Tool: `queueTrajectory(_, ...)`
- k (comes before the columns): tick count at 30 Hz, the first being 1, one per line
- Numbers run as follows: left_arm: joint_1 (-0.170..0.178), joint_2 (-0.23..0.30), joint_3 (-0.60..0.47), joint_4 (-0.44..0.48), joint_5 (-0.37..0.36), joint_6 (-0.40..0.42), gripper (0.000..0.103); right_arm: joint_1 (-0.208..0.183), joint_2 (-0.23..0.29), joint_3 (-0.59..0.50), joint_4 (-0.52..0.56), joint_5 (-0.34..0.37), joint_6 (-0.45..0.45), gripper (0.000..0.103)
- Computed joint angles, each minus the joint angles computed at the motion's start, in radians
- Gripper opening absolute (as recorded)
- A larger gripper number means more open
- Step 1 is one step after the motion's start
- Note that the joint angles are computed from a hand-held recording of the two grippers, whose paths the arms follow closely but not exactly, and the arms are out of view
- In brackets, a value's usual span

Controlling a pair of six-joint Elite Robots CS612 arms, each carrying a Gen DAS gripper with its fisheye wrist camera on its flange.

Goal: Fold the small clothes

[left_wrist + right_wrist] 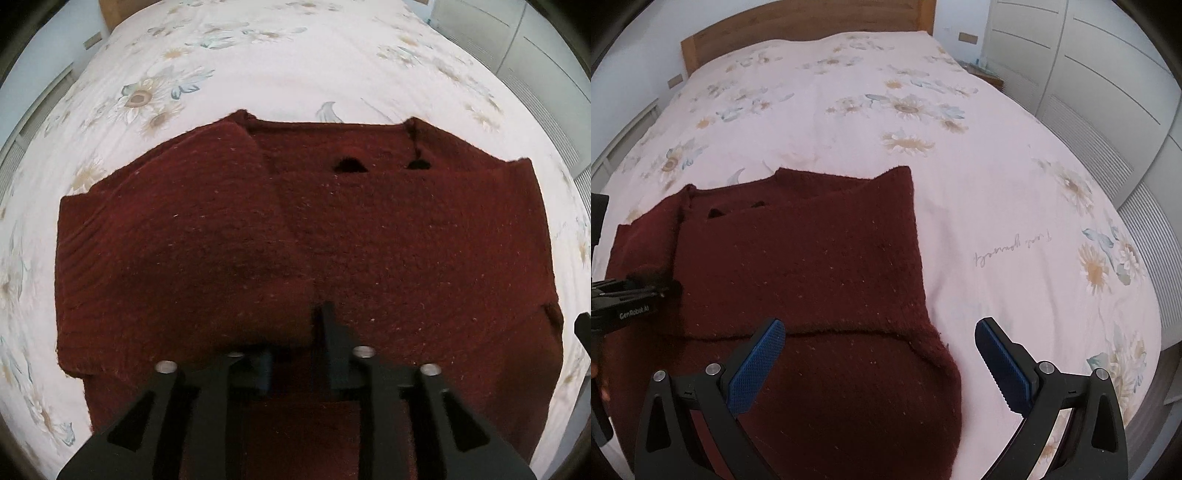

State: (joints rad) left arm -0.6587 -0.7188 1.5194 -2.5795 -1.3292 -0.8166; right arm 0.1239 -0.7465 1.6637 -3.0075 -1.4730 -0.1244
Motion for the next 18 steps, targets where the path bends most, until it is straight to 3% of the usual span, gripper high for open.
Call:
queueTrajectory(2, -0.001, -0.002, 0.001, 0.000, -0.001, 0.002, 0.057, -0.001, -0.001, 0.001, -0.002, 0.002, -0.005, 0.102)
queueTrajectory(3, -0.002, -0.004, 0.001, 0.003, -0.003, 0.006, 0.061, -0.002, -0.002, 0.003, -0.004, 0.004, -0.006, 0.103)
queueTrajectory(5, 0.000, -0.010, 0.002, 0.011, -0.025, 0.017, 0.088, -0.002, -0.004, 0.006, -0.008, 0.004, -0.004, 0.103)
queueTrajectory(7, 0.003, -0.016, 0.006, 0.016, -0.058, 0.026, 0.099, -0.005, -0.006, 0.010, -0.014, 0.011, 0.000, 0.103)
queueTrajectory(14, 0.002, -0.078, 0.094, -0.058, -0.086, 0.031, 0.102, -0.003, -0.013, 0.021, -0.024, 0.022, -0.018, 0.103)
queueTrajectory(18, -0.011, -0.124, 0.159, -0.107, -0.044, 0.035, 0.102, 0.003, -0.017, 0.027, -0.035, 0.036, -0.036, 0.103)
